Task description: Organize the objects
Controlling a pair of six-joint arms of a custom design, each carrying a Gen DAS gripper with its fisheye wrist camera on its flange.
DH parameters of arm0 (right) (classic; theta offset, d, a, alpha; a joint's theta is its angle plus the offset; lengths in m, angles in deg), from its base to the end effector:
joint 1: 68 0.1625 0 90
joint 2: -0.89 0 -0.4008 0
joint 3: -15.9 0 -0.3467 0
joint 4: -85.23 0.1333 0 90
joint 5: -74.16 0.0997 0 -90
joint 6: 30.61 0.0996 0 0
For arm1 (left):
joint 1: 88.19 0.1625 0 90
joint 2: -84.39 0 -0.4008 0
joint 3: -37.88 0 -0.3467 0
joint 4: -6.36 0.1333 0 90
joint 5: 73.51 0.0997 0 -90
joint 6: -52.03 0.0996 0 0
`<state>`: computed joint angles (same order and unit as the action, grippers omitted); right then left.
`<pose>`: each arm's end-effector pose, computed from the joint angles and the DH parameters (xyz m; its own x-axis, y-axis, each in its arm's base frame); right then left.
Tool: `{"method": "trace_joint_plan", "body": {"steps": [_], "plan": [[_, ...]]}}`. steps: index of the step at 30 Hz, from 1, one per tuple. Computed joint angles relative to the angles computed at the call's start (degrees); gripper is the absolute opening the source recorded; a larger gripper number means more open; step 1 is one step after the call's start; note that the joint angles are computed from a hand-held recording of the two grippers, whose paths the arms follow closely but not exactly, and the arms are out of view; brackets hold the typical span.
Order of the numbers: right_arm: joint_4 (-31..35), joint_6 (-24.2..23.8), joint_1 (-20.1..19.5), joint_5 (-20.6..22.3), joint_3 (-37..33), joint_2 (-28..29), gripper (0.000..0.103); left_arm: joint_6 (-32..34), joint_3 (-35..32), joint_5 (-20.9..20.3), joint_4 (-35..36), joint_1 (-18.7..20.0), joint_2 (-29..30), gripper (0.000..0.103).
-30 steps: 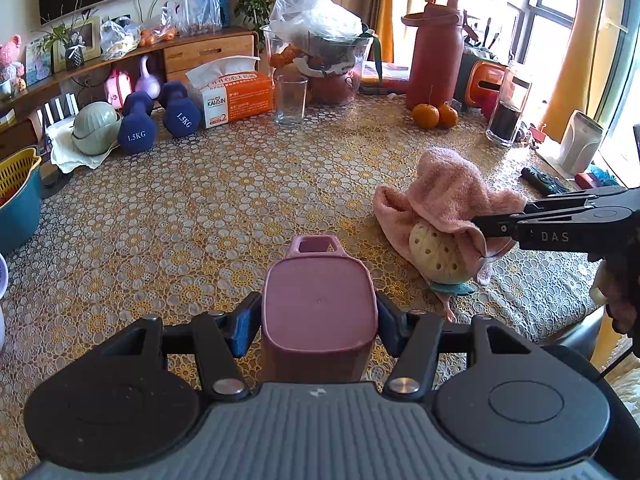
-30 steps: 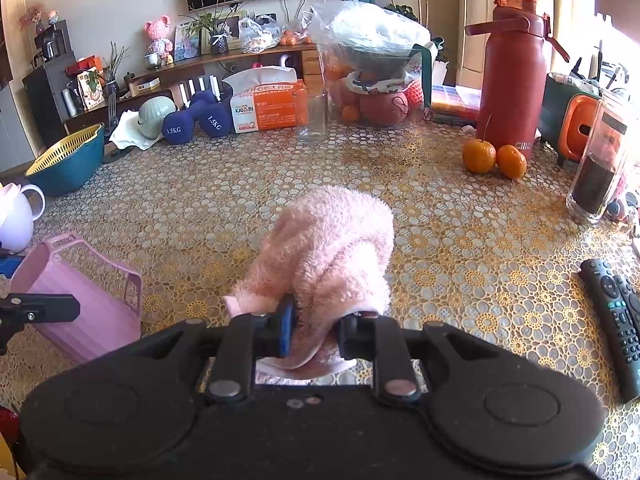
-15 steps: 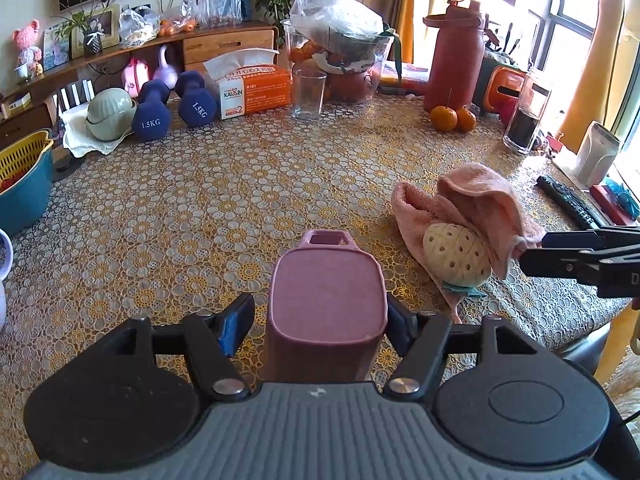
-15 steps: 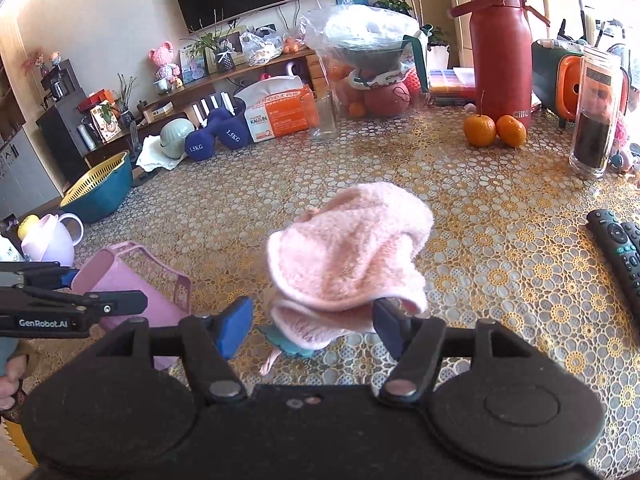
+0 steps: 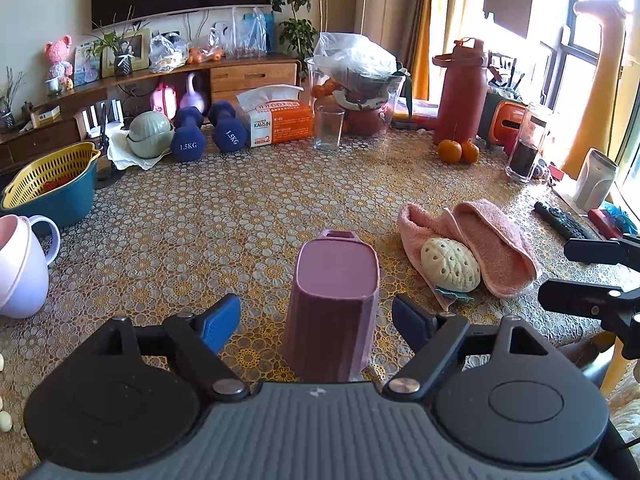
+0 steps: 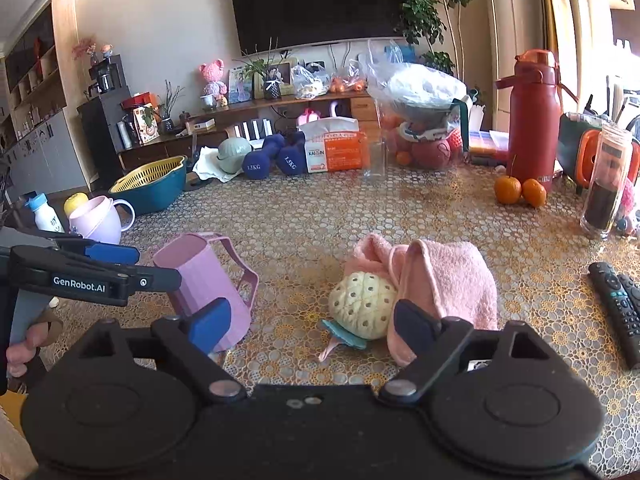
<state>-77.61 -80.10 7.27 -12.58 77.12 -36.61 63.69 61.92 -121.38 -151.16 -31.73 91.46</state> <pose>-0.0629 -0.7857 0.2773 -0.7608 -0.3434 0.5507 -0.6343 0.5726 -0.5194 -0.2855 -0.7929 -0.0662 -0.7310 0.2119 -0.6487 0.6049 0.6412 -0.4722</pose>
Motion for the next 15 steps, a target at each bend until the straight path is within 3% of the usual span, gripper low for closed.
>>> {"method": "trace_joint_plan", "body": {"steps": [2, 6, 15], "plan": [[-2.05, -0.39, -0.04, 0.95, 2.03, -0.88, 0.095, 0.45, 4.20, -0.01, -3.15, -0.29, -1.66, 0.085], [-5.80, -1.61, -0.23, 2.73, 5.69, -2.39, 0.101, 2.20, 10.59, -0.58, -10.07, -0.87, -3.59, 0.101], [-9.42, -1.41, -1.02, 6.07, 9.85, -4.48, 0.102, 2.94, 17.89, -3.69, -17.04, -1.76, -5.76, 0.101]]}}
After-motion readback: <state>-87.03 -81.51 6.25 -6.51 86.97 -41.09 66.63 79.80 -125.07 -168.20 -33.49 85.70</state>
